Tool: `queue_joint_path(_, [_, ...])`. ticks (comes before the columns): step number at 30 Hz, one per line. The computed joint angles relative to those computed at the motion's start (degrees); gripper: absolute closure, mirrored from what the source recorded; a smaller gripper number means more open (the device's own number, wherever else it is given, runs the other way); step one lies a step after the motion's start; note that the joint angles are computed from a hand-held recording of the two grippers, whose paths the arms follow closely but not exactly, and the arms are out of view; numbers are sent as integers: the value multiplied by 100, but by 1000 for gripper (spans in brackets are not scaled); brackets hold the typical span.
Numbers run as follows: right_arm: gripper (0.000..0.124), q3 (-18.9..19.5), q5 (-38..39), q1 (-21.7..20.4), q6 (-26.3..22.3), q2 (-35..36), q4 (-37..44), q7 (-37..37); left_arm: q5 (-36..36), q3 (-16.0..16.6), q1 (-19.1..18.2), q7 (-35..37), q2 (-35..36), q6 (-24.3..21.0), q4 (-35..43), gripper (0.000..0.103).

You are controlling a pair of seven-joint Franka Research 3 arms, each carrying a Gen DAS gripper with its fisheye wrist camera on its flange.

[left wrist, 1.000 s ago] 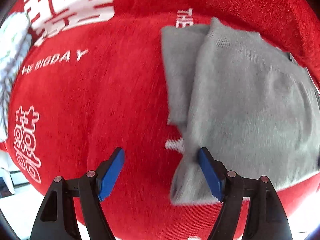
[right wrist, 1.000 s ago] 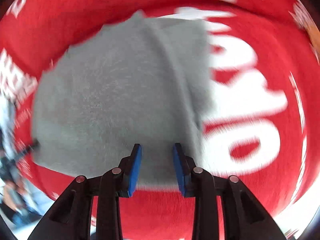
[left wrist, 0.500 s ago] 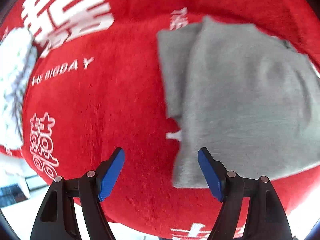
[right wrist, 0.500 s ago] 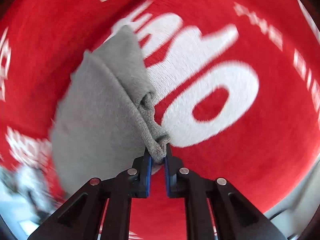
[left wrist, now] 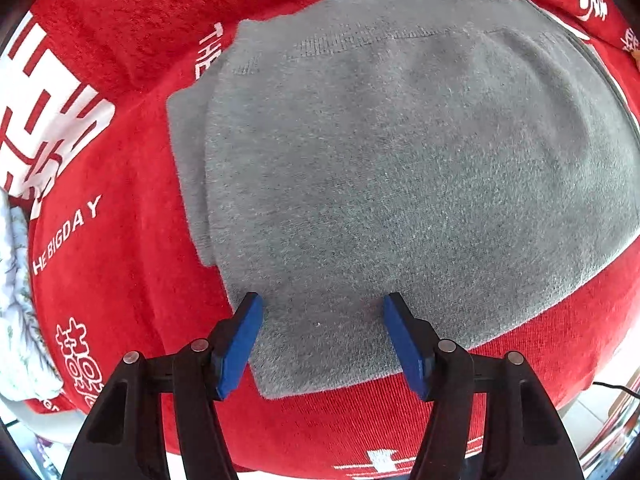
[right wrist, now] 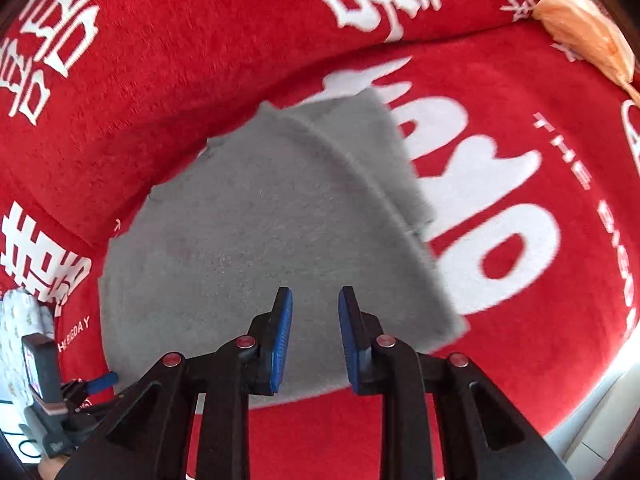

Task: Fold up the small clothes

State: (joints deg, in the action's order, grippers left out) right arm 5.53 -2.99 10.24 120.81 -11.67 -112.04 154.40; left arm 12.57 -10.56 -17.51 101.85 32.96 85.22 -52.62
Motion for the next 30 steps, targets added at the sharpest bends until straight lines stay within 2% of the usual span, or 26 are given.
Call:
queue_joint_path(3, [98,-30,292,40,-241,85,-47,89,-84,-20,69,56,-4,40,-35,37])
queue_joint_path(4, [103,-33,349,40,-317,28,-162,200,-96,-22,92,101,-1,55,-42,37])
queue_joint_path(6, [103,14,342,37,-67,-266,-496,449,-127,-27,147,186,-47,98,-130,37])
queue_joint_path(7, [103,27,355,30,-170,-325,-514,483,-142,-34,173,221,-114,144,-235,37])
queue_joint_path(14, [102,92,295,-16,-799,-487,-330,503,-242,-67,256,232,-334,188,-520,37])
queue_joint_path(22, [99,174,115,1,-1206,-421,-54,696,-367,-77,409,182,-521,227,-823,37])
queue_joint_path(24, [99,189,90,22,-1281,-367,76,725,-334,-58,428,202,-474,164,-762,37])
queue_joint_path(28, [99,225,27,72,-1293,-338,255,882,-449,-16,493,49,-177,-353,-239,37])
queue_joint_path(30, [99,233,43,91,-1215,-359,276,1004,-423,-11,516,115,-155,-375,-184,37])
